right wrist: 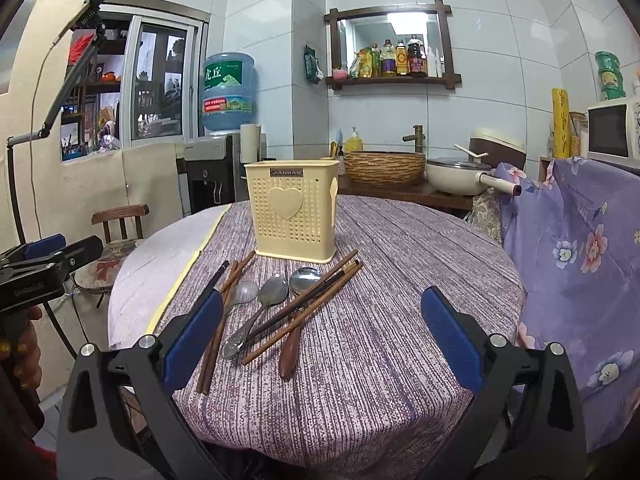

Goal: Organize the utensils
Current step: 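Close the left tool on the black chopstick while the right tool grasps a wooden chopstick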

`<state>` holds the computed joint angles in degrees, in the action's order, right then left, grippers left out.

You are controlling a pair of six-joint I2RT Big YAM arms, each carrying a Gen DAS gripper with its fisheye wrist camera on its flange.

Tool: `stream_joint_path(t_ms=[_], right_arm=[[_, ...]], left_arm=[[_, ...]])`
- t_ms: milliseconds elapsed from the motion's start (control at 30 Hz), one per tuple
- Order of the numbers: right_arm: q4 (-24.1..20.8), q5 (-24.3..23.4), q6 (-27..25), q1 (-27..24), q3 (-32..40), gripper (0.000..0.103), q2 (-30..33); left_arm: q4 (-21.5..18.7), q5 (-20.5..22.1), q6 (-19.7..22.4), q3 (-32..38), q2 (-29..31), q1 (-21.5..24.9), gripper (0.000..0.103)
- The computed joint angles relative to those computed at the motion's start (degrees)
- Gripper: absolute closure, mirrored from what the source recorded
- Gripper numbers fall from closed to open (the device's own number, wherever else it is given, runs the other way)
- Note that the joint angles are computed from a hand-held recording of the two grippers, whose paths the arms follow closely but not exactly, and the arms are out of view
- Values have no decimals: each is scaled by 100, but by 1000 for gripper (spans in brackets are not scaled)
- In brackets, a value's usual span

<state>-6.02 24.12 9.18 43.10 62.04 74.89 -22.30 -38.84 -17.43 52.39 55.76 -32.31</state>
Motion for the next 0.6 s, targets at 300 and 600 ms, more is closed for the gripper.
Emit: stream_joint_path(t_ms=[300, 600], right_arm=[[-1250, -527, 771, -555, 833, 5, 653], [-2240, -1348, 1134, -969, 1985, 27, 1512]], left_arm=[[-835, 987, -332, 624, 740, 723, 5], [-1343, 1662, -127, 1335, 1473, 1116, 21]])
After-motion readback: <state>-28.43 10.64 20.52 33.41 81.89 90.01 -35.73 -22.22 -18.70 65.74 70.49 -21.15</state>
